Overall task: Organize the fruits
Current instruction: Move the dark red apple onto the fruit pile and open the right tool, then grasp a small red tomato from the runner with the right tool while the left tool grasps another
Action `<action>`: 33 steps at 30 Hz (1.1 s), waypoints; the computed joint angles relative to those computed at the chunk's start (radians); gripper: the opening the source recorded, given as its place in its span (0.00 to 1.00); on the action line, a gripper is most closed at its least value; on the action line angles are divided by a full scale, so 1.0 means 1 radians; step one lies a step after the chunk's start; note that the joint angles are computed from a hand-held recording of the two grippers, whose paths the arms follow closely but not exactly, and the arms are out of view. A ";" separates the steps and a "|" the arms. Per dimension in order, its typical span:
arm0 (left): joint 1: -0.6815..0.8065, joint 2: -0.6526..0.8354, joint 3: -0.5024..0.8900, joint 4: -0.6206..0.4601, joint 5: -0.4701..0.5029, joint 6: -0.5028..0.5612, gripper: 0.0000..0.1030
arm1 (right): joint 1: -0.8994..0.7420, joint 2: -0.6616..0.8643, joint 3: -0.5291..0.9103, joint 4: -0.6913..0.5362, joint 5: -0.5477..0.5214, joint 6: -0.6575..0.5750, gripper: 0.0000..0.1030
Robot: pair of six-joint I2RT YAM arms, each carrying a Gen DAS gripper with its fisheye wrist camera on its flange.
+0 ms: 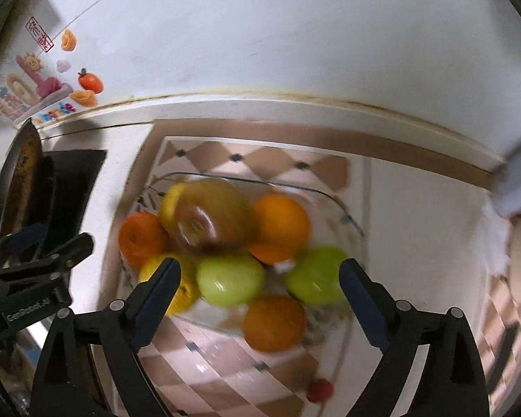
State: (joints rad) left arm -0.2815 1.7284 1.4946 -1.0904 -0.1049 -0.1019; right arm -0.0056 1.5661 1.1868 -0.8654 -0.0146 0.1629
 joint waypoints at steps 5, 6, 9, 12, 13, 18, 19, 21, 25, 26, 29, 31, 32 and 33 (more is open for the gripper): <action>-0.045 -0.180 -0.115 -0.017 0.026 0.004 0.89 | 0.012 -0.225 -0.128 -0.057 0.059 0.068 0.92; -0.056 -0.213 -0.130 -0.024 0.027 0.006 0.89 | 0.016 -0.276 -0.149 -0.079 0.064 0.085 0.92; -0.086 -0.299 -0.151 -0.051 0.030 0.009 0.89 | 0.043 -0.417 -0.181 -0.159 0.089 0.140 0.92; -0.113 -0.386 -0.153 -0.086 0.038 0.004 0.89 | 0.109 -0.525 -0.174 -0.248 0.140 0.205 0.92; -0.119 -0.411 -0.150 -0.100 0.041 0.003 0.89 | 0.137 -0.557 -0.164 -0.282 0.161 0.231 0.92; -0.139 -0.522 -0.113 -0.165 0.041 -0.003 0.89 | 0.306 -0.654 -0.068 -0.442 0.278 0.386 0.92; -0.138 -0.547 -0.102 -0.181 0.045 -0.001 0.89 | 0.356 -0.663 -0.045 -0.475 0.309 0.432 0.92; -0.136 -0.579 -0.088 -0.202 0.050 0.009 0.89 | 0.449 -0.673 0.001 -0.534 0.361 0.520 0.92; -0.122 -0.622 -0.070 -0.238 0.073 0.028 0.89 | 0.562 -0.693 0.041 -0.591 0.403 0.637 0.92; -0.121 -0.631 -0.066 -0.248 0.080 0.029 0.89 | 0.565 -0.712 0.035 -0.596 0.394 0.656 0.92; -0.140 -0.651 -0.083 -0.257 0.060 0.019 0.89 | 0.444 -0.784 -0.034 -0.567 0.278 0.598 0.92; -0.173 -0.657 -0.116 -0.255 0.028 0.000 0.89 | 0.260 -0.850 -0.140 -0.551 0.141 0.483 0.92; -0.197 -0.654 -0.140 -0.256 0.005 -0.010 0.89 | 0.154 -0.879 -0.204 -0.542 0.079 0.408 0.92; -0.228 -0.648 -0.170 -0.258 -0.024 -0.027 0.89 | 0.036 -0.909 -0.275 -0.536 0.014 0.319 0.92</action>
